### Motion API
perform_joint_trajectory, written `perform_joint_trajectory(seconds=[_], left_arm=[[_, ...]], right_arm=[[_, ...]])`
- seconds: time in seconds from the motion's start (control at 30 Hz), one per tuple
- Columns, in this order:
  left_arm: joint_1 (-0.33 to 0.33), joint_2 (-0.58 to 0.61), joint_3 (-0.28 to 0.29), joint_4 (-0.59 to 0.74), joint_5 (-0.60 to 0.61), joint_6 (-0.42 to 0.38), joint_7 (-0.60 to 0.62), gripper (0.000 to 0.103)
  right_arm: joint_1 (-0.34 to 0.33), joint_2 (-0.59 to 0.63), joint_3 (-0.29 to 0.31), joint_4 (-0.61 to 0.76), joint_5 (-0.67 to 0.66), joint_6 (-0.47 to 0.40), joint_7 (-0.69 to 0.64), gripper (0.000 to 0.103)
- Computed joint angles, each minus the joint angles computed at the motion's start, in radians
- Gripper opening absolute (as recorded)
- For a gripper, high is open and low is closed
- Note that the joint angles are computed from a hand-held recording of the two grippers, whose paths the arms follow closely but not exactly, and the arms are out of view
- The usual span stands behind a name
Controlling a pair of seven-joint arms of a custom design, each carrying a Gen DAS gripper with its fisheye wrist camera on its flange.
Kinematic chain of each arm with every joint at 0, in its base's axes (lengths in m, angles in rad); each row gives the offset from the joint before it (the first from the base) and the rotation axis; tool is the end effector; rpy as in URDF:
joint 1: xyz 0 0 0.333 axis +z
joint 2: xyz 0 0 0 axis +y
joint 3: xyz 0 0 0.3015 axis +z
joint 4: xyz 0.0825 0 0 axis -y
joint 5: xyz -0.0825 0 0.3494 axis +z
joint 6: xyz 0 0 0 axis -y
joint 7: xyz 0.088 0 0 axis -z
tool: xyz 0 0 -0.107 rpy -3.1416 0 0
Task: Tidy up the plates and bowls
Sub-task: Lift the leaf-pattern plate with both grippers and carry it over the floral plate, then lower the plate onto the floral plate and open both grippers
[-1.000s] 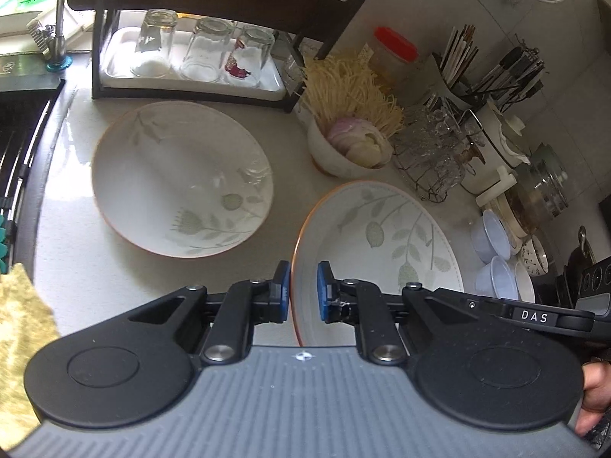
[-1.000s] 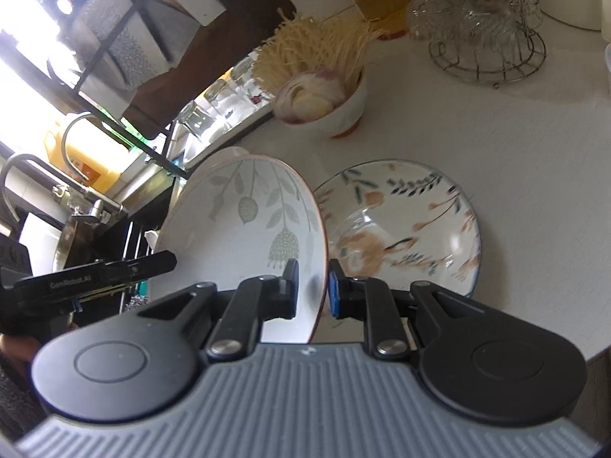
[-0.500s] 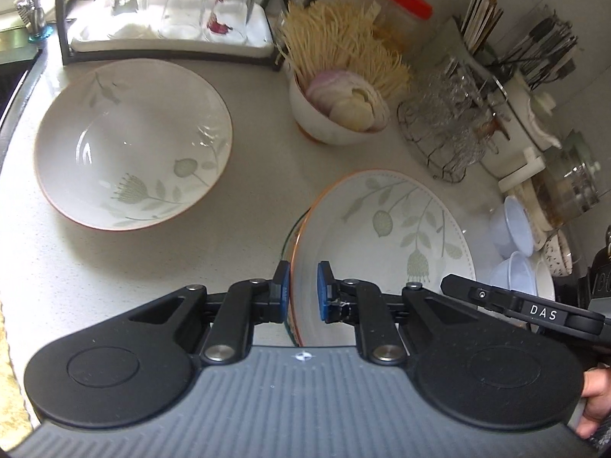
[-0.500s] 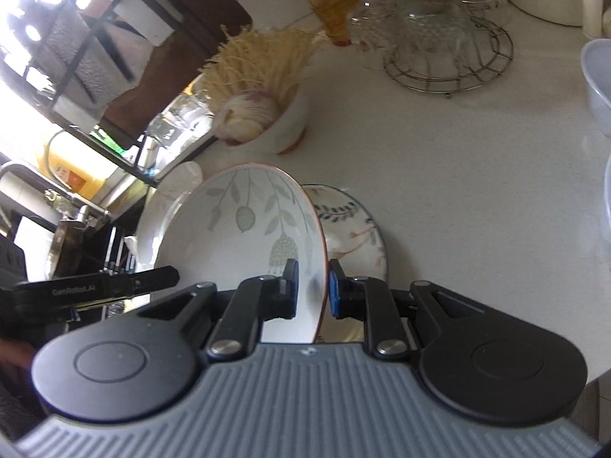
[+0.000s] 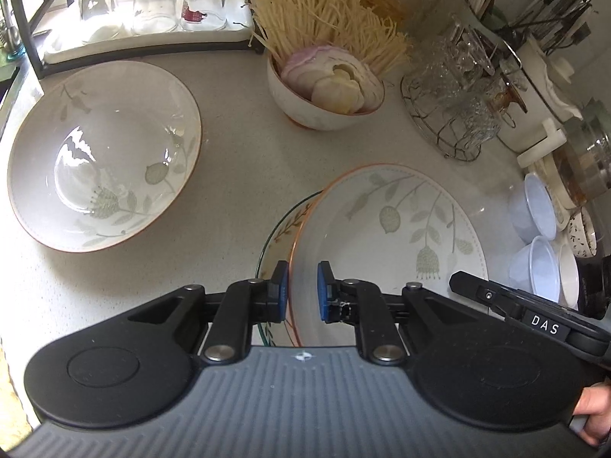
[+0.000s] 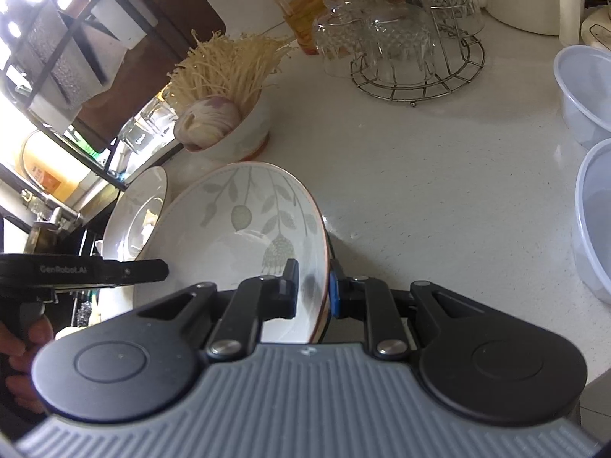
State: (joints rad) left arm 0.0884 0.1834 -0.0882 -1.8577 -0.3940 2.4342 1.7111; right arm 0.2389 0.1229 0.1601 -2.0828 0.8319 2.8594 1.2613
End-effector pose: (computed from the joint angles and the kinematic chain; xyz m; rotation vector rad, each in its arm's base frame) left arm 0.6072 0.0021 0.4651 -2.2173 1.9755 -0.7579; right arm 0.5449 0.1829 0.4356 -1.6489 1.7005 -0.0502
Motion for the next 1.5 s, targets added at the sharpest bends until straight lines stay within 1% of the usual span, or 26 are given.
perform_joint_trajectory(seconds=[0.07,0.23,0.4,0.53,0.57,0.6,0.63,0.77,0.87,0.97,1.07,1.1,1.13,1.23,1.27,1.4,1.5], left_arm=[[-0.006,0.008,0.001,0.011,0.024,-0.004,-0.005,0.017],[-0.024,0.023,0.003,0.025,0.086,-0.005,-0.034,0.017],[-0.029,0.036,0.002,0.031,0.102,-0.005,-0.06,0.018],[-0.031,0.042,0.003,0.023,0.111,0.01,-0.075,0.018],[-0.031,0.043,0.003,0.021,0.109,0.013,-0.08,0.018],[-0.031,0.044,0.004,0.019,0.108,0.012,-0.09,0.02],[-0.03,0.042,0.002,0.011,0.1,0.019,-0.094,0.025],[-0.032,0.026,-0.002,-0.026,0.082,0.066,-0.103,0.031],[-0.03,0.015,-0.004,-0.044,0.061,0.081,-0.112,0.035],[-0.023,0.0,-0.009,-0.065,0.022,0.094,-0.102,0.043],[-0.025,-0.019,-0.006,-0.08,0.02,0.089,-0.113,0.045],[-0.027,-0.03,-0.004,-0.091,0.026,0.095,-0.121,0.05],[-0.031,-0.046,-0.001,-0.109,0.04,0.113,-0.13,0.055],[-0.036,-0.091,0.002,-0.154,0.062,0.155,-0.142,0.059],[-0.036,-0.104,0.004,-0.164,0.066,0.159,-0.15,0.059],[-0.036,-0.165,0.006,-0.205,0.075,0.174,-0.17,0.059],[-0.039,-0.216,0.004,-0.24,0.113,0.207,-0.194,0.059]], right_arm=[[0.001,0.001,0.001,-0.005,0.003,0.005,0.0,0.019],[0.007,0.008,-0.004,-0.011,-0.052,0.013,0.047,0.019],[-0.004,0.016,0.004,-0.006,-0.065,0.014,0.053,0.019],[-0.017,0.021,0.014,0.003,-0.03,0.0,0.031,0.018],[-0.015,0.024,0.011,0.007,-0.04,-0.006,0.041,0.018],[-0.012,0.027,0.005,0.01,-0.063,-0.014,0.061,0.018],[-0.01,0.028,0.004,0.011,-0.08,-0.012,0.069,0.018],[-0.011,0.031,0.001,0.018,-0.131,-0.027,0.097,0.018],[-0.01,0.032,-0.002,0.024,-0.172,-0.039,0.125,0.018],[-0.015,0.032,-0.001,0.029,-0.188,-0.05,0.131,0.018],[-0.015,0.023,0.0,0.022,-0.192,-0.034,0.138,0.018],[-0.012,0.017,-0.003,0.016,-0.201,-0.025,0.148,0.02],[-0.01,0.011,-0.005,0.011,-0.211,-0.015,0.16,0.02],[-0.008,-0.006,-0.009,0.008,-0.226,0.0,0.166,0.02],[-0.008,-0.013,-0.008,0.008,-0.222,0.005,0.16,0.02],[-0.004,-0.051,-0.003,0.0,-0.149,0.032,0.055,0.02],[0.012,-0.076,-0.012,-0.002,-0.101,0.024,-0.023,0.02]])
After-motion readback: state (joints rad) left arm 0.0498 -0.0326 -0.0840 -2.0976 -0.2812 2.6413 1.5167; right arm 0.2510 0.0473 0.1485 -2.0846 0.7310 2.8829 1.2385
